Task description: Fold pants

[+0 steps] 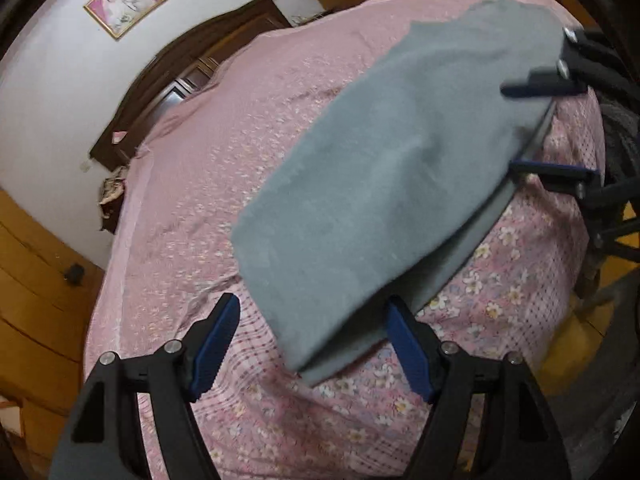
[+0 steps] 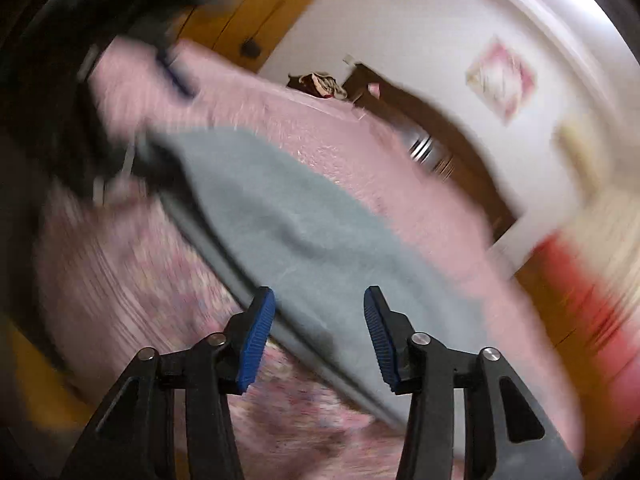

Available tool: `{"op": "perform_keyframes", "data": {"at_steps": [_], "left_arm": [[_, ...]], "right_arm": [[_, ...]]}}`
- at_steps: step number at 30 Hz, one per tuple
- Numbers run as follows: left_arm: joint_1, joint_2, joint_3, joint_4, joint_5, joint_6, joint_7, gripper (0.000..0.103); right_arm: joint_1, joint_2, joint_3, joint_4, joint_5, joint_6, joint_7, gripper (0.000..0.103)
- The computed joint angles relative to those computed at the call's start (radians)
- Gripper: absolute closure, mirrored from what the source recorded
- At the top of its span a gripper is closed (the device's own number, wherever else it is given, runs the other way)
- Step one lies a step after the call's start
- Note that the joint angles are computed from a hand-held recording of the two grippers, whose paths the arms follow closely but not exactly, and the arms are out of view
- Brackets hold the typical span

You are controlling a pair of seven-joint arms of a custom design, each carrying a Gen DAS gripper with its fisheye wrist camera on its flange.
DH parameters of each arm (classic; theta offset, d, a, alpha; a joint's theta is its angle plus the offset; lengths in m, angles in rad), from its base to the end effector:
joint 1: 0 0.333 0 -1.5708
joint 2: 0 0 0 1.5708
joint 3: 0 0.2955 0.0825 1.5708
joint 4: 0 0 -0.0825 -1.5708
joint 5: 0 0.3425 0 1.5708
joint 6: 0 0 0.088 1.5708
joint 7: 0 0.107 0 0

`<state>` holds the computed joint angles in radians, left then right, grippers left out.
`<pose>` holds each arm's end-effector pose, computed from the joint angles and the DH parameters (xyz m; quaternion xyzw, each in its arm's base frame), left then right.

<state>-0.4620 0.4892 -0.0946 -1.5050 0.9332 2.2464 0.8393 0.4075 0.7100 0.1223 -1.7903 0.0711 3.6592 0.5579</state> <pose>0.5903 -0.3271 0.4186 -0.5401 0.7495 -0.0638 0.3775 0.5823 0.3093 0.3176 -0.8325 0.0812 -0.4542 0.3067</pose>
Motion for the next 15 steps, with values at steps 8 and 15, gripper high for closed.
{"op": "perform_keyframes", "data": {"at_steps": [8, 15], "left_arm": [[0.048, -0.001, -0.004, 0.001, -0.045, 0.100, -0.019, 0.098], [0.076, -0.067, -0.013, -0.074, -0.123, 0.185, -0.044, 0.100]], "right_arm": [[-0.055, 0.036, 0.088, 0.078, -0.102, -0.018, 0.072, 0.070], [0.013, 0.110, 0.065, 0.141, -0.195, 0.048, 0.019, 0.070]]}}
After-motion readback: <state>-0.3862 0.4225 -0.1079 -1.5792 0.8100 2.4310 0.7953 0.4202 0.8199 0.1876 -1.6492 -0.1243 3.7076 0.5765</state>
